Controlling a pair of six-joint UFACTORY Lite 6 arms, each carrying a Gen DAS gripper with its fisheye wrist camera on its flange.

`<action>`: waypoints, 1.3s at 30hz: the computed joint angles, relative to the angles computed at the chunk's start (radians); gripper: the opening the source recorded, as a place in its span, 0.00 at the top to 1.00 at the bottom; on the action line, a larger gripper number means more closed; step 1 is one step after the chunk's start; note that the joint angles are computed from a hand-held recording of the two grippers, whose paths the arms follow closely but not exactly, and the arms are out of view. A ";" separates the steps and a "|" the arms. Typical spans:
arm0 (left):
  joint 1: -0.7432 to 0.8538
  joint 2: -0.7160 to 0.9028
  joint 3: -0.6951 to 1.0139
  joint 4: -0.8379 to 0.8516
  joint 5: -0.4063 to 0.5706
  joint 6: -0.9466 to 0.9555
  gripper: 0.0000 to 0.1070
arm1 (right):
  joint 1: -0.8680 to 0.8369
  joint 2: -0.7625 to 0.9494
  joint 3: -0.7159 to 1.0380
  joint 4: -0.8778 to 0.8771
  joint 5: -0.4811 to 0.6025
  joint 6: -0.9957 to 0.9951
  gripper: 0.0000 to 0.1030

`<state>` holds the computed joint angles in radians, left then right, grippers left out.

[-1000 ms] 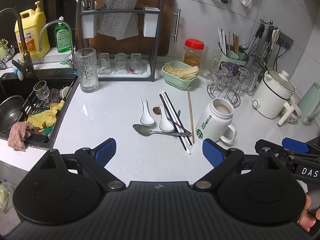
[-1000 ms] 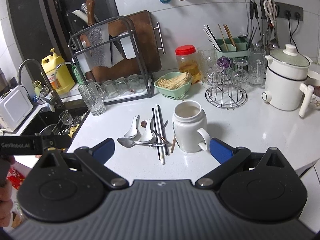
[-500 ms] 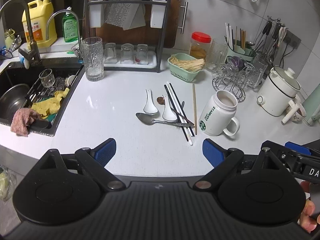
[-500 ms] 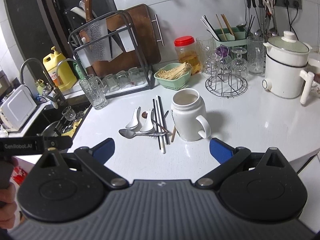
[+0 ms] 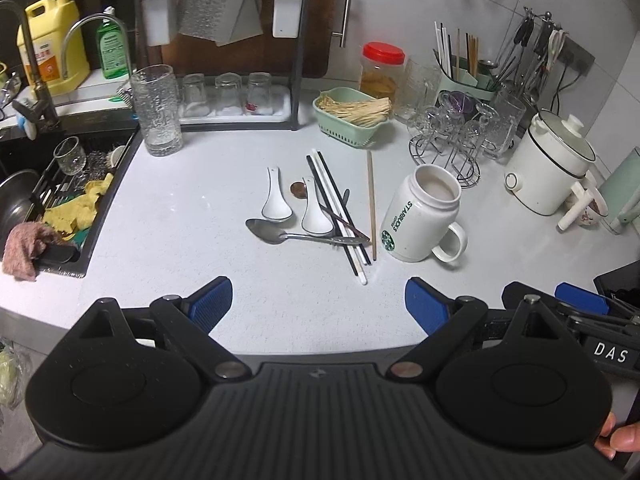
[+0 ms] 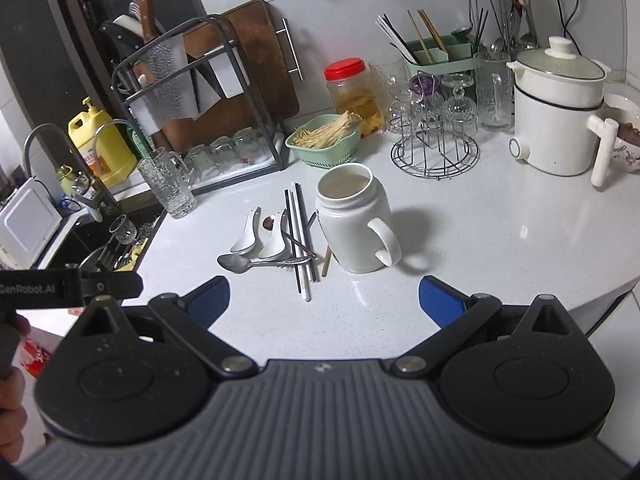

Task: Organize utensils
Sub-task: 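Close the right gripper on the white mug while the left gripper approaches the ceramic spoon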

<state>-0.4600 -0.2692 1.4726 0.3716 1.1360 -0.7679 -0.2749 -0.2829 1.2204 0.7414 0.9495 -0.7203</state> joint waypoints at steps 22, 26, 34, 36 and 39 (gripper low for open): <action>0.438 0.385 0.107 -0.388 -0.254 0.523 0.11 | 0.261 0.224 0.066 -0.181 -0.326 0.186 0.03; 0.478 0.459 0.132 -0.427 -0.293 0.595 0.11 | 0.296 0.284 0.105 -0.217 -0.343 0.192 0.03; 0.561 0.694 0.342 -0.529 -0.298 0.741 0.12 | 0.387 0.418 0.220 -0.410 -0.459 0.286 0.03; 0.587 0.773 0.427 -0.570 -0.280 0.770 0.12 | 0.386 0.478 0.284 -0.471 -0.444 0.358 0.03; 0.612 0.897 0.570 -0.576 -0.245 0.770 0.12 | 0.395 0.532 0.337 -0.557 -0.449 0.448 0.04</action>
